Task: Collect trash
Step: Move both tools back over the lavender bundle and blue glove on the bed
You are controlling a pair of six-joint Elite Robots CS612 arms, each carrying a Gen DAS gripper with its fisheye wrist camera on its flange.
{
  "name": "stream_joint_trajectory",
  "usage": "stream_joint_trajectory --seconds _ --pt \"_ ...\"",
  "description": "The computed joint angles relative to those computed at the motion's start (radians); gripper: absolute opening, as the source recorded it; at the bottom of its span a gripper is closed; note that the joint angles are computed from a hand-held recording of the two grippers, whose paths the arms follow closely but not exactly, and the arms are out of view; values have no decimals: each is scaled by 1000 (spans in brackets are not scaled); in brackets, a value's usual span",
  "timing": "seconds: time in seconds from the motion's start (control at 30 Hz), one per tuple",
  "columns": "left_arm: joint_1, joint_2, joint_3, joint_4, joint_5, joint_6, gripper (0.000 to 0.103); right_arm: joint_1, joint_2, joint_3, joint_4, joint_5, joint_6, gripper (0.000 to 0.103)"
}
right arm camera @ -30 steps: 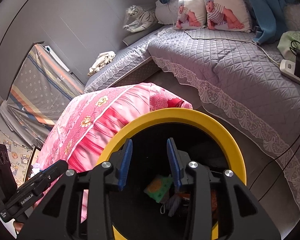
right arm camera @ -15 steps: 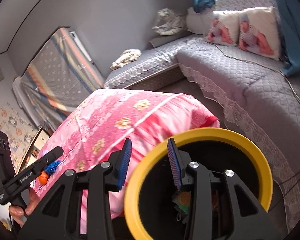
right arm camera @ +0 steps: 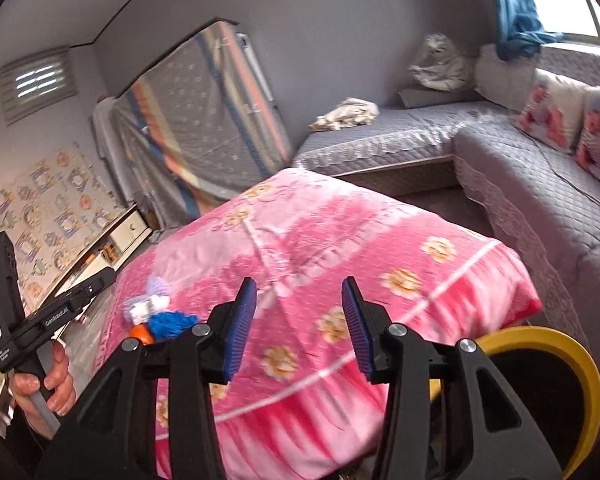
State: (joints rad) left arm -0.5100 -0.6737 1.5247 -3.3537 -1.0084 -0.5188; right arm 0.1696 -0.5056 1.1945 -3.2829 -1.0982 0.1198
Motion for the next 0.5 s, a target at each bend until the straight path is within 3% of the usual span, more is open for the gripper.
stream_joint_trajectory --seconds 0.37,0.5 --pt "48 -70 128 15 171 -136 52 78 53 -151 147 99 -144 44" --pt "73 -80 149 51 165 -190 52 101 78 -206 214 125 -195 48"
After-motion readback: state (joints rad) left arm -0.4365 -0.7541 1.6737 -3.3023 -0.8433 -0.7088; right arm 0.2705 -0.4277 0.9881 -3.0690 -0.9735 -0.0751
